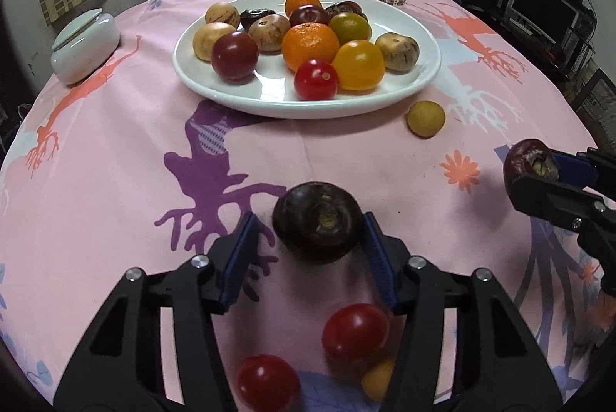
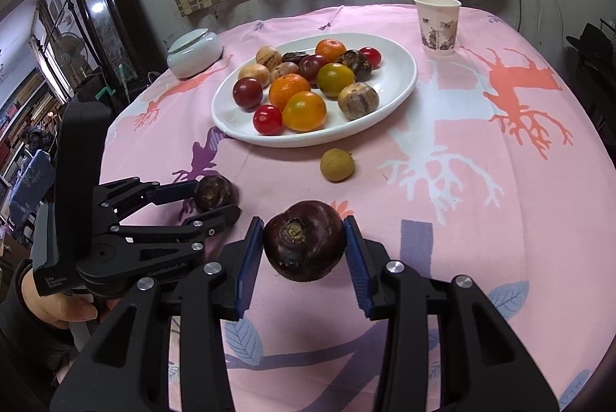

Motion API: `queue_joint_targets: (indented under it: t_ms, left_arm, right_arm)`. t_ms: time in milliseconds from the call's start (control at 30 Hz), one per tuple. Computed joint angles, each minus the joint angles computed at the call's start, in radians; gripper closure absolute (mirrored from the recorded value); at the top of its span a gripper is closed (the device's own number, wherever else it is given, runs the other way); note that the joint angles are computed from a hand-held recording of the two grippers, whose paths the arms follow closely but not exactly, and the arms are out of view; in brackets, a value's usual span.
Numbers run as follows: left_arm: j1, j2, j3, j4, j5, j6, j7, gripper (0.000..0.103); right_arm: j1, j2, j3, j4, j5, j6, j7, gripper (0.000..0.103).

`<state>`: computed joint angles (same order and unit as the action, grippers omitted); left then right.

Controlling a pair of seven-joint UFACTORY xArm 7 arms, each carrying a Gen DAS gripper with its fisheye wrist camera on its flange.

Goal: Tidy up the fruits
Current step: 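Grasp another dark purple plum with the left tool while the right tool holds its plum, then carry both plums onto the white plate and open both tools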

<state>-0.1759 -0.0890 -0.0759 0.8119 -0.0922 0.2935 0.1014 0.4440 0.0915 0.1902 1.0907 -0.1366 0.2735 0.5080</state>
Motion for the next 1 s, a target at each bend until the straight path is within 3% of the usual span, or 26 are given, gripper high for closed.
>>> queue_joint_targets:
  t_ms: [167,400,533,633,800,1000]
  left_arm:
    - [0.033,-0.016,-0.018,-0.010,0.135,-0.022,-0.120,0.057]
    - [0.009,-0.066,0.022,-0.009,0.025,-0.014,-0.040,0.057]
    - [0.018,-0.071,0.023,0.010,0.020,0.002,-0.025,0.057]
    - [0.025,-0.063,0.024,0.041,0.024,0.004,-0.019,0.057]
    - [0.046,-0.020,0.013,0.122,0.064,-0.013,-0.057,0.057]
    - [0.051,0.104,0.010,0.261,0.118,-0.001,-0.133,0.057]
  right_arm:
    - [0.006,0.009,-0.001,0.009,-0.019,0.011,0.002,0.061]
    - [0.014,0.014,-0.006,0.013,-0.043,0.009,0.023,0.061]
    - [0.023,0.012,-0.017,0.020,-0.095,0.001,0.078,0.061]
    - [0.002,0.019,-0.005,0.040,-0.030,-0.012,0.034,0.061]
    - [0.016,0.061,-0.049,0.152,-0.152,0.045,0.089,0.061]
    - [0.024,0.184,-0.082,0.327,-0.180,0.066,0.086,0.061]
